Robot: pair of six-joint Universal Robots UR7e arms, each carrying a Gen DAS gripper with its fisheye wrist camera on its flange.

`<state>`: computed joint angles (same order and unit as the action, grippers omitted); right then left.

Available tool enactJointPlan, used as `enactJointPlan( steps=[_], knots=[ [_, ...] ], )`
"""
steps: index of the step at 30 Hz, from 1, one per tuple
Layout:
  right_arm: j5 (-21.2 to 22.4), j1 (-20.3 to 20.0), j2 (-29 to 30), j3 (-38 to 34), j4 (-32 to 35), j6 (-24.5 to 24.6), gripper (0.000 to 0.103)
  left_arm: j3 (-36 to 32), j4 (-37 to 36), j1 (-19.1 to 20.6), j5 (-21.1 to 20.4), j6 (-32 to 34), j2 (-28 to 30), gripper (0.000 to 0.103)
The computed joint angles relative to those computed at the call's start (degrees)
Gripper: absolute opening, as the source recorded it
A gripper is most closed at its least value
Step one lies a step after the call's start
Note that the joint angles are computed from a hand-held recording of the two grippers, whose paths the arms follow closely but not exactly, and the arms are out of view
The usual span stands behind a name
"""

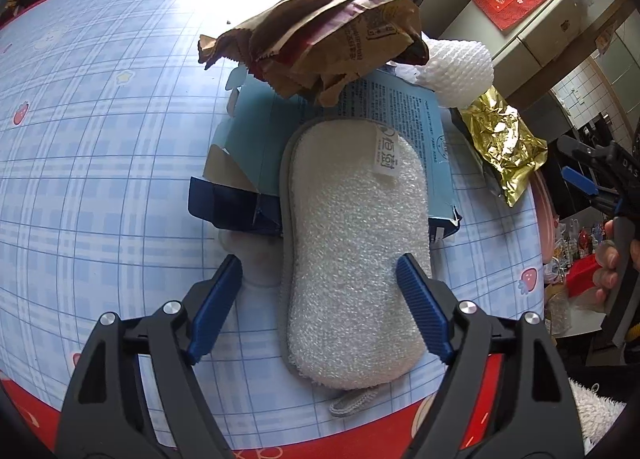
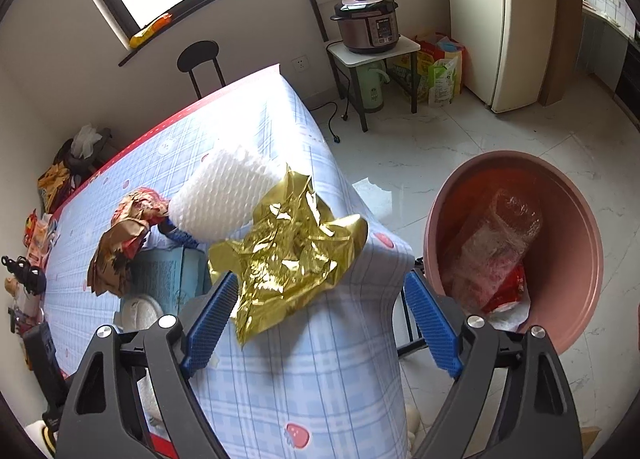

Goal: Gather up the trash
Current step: 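Grasp the crumpled gold foil wrapper with the right tool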

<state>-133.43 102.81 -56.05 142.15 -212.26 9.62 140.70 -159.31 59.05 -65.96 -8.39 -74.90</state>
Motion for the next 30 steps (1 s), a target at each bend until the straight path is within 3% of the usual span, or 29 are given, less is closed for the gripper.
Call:
enactJointPlan(
  steps=[9,12,13,15,16,19,22,30],
  knots=[
    [-1.1,-3.9,4.8,-5.2,2.2,-2.3,0.082,0.8,-0.3,0.2,-0.7,-1.4,-0.9,0.078],
    [-0.5,-4.1,5.2,-5.6,3.0,-4.2,0.065,1.1,-0.2,0.3,-0.8,-1.7,-1.5,0.078],
    [0.0,-3.7,5.2,-5.4,2.5,-5.1,0.054,1.2,-0.1,0.3,-0.8,-1.9,-1.6,0.078],
    [-2.2,-2.1,5.6,-5.7,3.2,-5.3,0.051,1.1,0.0,0.4,-0.9,-2.1,-1.7,0.078],
    [-1.4,-1.8,5.3,-5.3,2.3,-5.9,0.040,1.0,0.1,0.6,-0.9,-2.1,-1.8,0.078],
    [-1.0,0.0,4.5,-4.4,1.2,-5.9,0.032,0.8,0.4,0.8,-1.0,-2.4,-2.0,0.077],
    [1.0,1.7,3.3,-2.8,-0.5,-5.8,0.013,0.7,0.8,1.4,-1.5,-2.8,-2.5,0.074],
    [4.2,5.8,1.2,2.8,-4.2,-1.9,0.010,1.1,1.5,3.6,-2.9,-4.0,-5.6,0.069]
  ],
)
